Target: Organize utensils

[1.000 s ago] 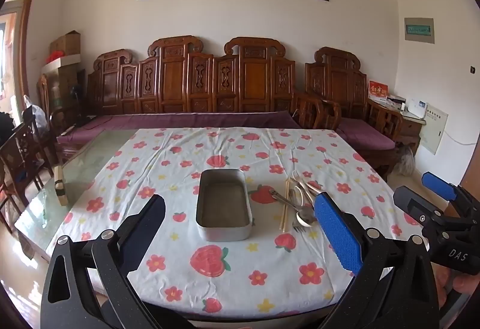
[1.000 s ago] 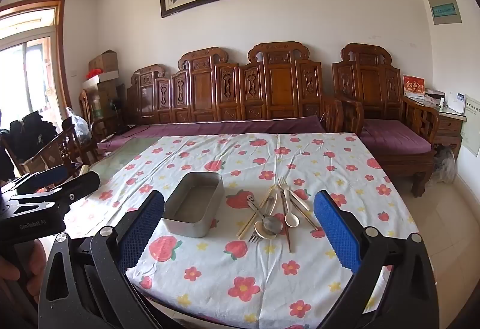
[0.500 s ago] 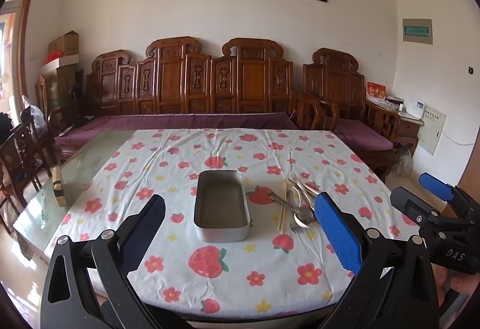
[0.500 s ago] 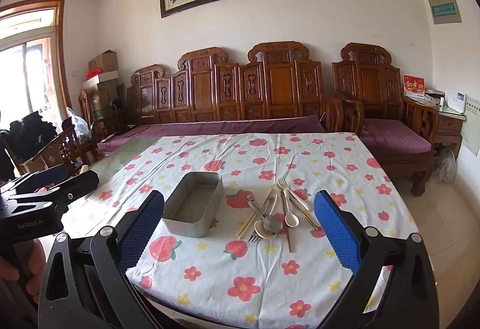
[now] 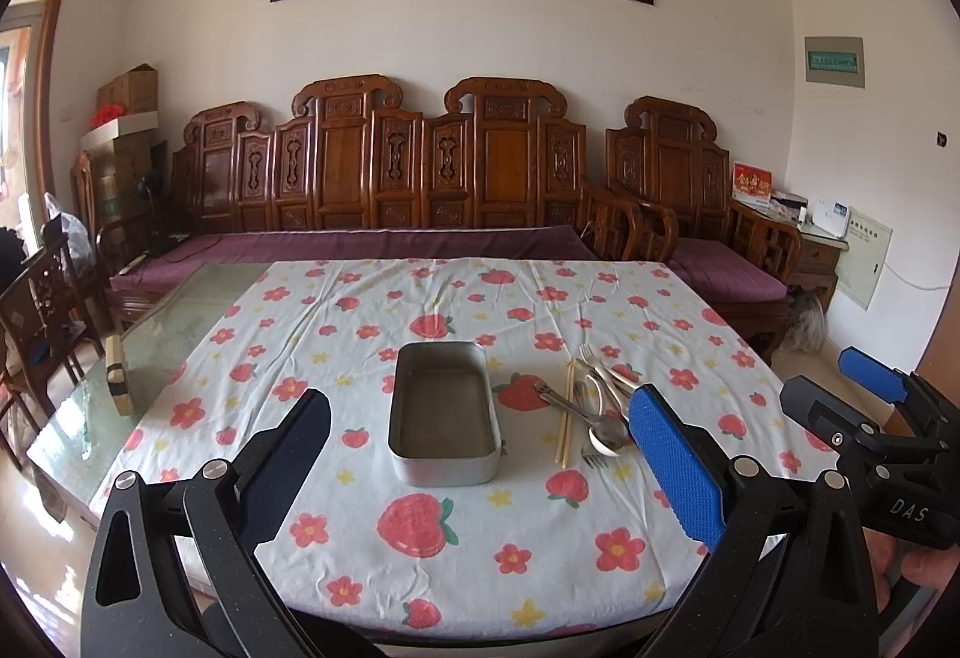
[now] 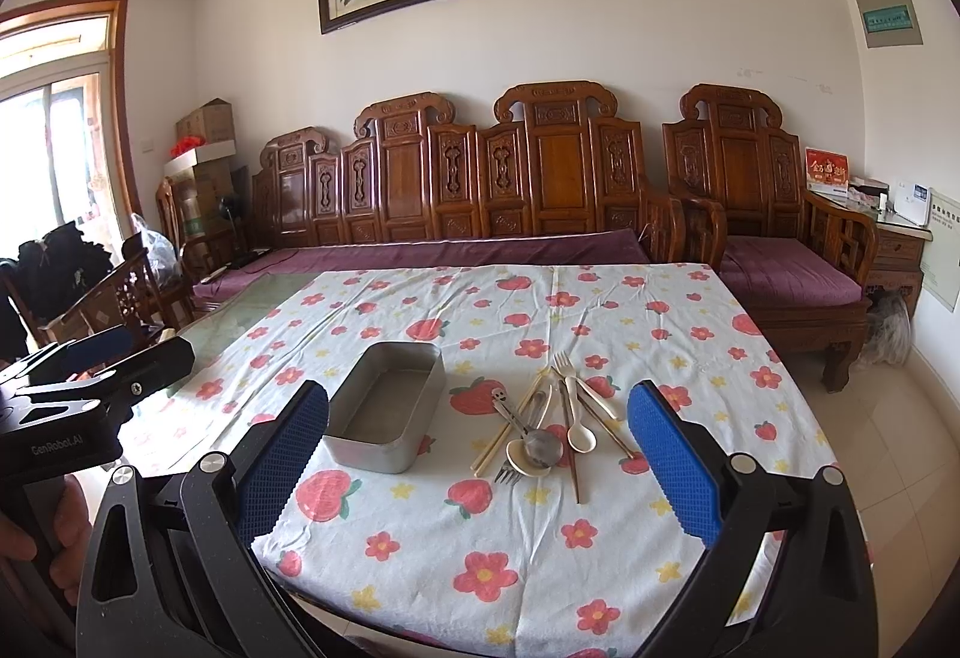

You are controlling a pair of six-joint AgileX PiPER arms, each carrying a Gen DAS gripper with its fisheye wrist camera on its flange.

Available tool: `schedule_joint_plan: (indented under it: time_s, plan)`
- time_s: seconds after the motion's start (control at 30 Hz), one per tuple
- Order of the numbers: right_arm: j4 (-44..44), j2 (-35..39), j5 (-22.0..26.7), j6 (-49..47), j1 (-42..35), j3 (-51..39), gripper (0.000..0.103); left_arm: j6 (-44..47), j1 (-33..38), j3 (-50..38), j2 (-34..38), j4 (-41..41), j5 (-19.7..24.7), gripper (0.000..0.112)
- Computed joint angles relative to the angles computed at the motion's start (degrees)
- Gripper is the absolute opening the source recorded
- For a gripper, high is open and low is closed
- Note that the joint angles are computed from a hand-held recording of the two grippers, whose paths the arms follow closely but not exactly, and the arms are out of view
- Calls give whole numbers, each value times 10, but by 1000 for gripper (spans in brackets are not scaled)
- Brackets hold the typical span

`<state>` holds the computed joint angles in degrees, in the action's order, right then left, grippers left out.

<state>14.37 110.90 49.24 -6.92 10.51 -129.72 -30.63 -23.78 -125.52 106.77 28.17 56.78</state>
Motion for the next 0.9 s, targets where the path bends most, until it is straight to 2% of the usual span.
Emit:
schedule_joint_plan:
  time_s: [0.9]
  plan:
    - [6, -5, 1, -4, -3, 4, 100, 17, -5, -41, 10, -4, 22, 97]
